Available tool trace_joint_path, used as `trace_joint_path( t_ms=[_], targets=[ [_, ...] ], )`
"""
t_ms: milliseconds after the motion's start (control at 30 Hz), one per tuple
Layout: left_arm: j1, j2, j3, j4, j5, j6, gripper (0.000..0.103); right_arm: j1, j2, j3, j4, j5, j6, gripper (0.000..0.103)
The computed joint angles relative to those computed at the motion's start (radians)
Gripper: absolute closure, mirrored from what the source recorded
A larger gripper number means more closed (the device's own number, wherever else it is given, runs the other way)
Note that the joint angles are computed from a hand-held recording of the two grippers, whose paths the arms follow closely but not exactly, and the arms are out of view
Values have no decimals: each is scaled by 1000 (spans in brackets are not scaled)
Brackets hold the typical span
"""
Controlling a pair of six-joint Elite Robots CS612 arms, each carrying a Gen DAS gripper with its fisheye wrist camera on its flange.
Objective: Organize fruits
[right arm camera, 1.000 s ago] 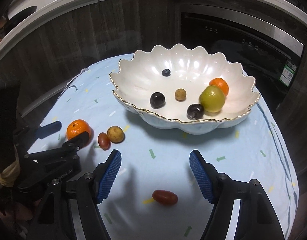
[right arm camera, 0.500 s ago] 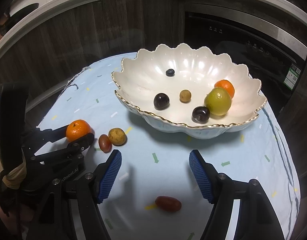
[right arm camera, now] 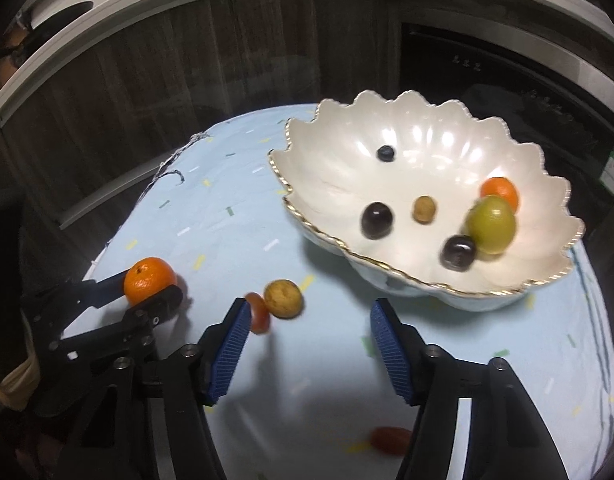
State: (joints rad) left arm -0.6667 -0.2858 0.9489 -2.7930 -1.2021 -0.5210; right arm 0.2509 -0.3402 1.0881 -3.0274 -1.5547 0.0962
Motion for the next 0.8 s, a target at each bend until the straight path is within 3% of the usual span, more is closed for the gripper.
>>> trace_joint_path(
  t_ms=[500, 633, 800],
  targets=[
    [9, -1, 4, 5, -1, -28, 58, -3, 68, -145, 164, 59, 83, 65],
    [9, 1, 0, 7, -2, -30, 58, -8, 75, -155, 173, 85, 101, 73],
    [8, 0, 0, 8, 1, -30, 58, -12, 79, -164, 181, 112, 114, 75]
  ],
)
